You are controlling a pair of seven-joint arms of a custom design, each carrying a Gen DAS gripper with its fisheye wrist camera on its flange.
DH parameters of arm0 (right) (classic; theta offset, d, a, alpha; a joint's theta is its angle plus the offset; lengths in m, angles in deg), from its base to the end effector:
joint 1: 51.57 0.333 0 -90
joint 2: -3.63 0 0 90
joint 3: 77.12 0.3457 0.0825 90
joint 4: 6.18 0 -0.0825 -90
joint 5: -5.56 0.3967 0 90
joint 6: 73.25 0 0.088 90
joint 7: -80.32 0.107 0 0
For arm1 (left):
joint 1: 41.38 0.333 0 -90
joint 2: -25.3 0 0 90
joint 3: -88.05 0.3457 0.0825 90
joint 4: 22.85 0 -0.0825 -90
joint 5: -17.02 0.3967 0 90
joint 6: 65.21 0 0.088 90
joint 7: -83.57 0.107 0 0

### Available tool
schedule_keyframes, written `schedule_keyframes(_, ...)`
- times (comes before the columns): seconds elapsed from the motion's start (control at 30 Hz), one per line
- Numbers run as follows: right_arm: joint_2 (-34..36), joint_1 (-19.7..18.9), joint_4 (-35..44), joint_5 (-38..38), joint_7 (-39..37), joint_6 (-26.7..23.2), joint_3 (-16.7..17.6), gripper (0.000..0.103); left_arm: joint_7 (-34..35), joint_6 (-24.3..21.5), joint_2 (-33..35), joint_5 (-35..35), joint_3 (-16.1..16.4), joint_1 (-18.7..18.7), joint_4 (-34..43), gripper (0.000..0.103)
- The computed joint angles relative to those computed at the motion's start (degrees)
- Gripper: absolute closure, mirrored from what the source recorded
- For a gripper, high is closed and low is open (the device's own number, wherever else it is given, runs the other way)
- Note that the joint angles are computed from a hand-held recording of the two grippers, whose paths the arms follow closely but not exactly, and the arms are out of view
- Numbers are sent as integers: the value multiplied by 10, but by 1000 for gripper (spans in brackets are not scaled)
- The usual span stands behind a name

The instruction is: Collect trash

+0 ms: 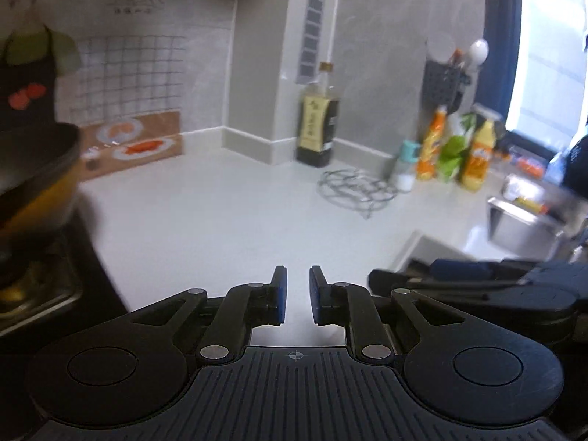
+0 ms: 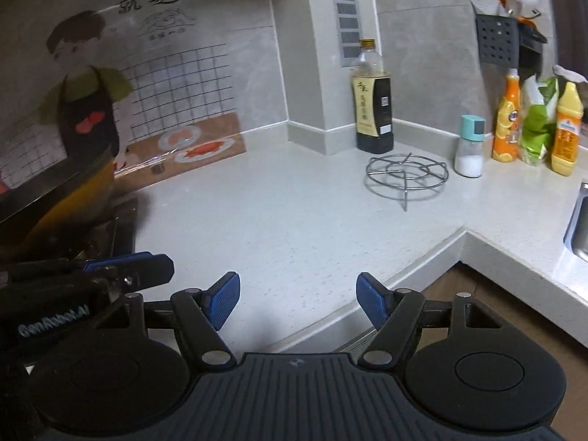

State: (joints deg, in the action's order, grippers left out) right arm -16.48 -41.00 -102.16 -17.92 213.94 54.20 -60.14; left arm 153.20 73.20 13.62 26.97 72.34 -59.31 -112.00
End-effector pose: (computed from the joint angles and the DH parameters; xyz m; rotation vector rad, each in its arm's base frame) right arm 0.4009 0.2459 0.8598 -1.4640 1.7058 -0.7991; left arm 0.4190 -0.3101 0.8753 -1.3631 1.8901 -1.2023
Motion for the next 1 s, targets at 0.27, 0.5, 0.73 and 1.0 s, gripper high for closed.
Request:
schedule_keyframes(0.27,-9,6,-12,11,0,-5,2,32,-19,-62,-7,12,-4,0,4,86)
schedule_keyframes(0.5,-10,6,-14,15,-7,-5,3,32,-29,-65,-15,1,-1,1,-5,86)
schedule_keyframes(0.73,-12,9,-17,21,-22,-3,3,32,-30,-60,-18,-2,-1,1,-7,86)
schedule_keyframes(1.0,-15,4,-19,21,-20,-3,4,32,-23,-57,-15,-6,0,0,-5,86)
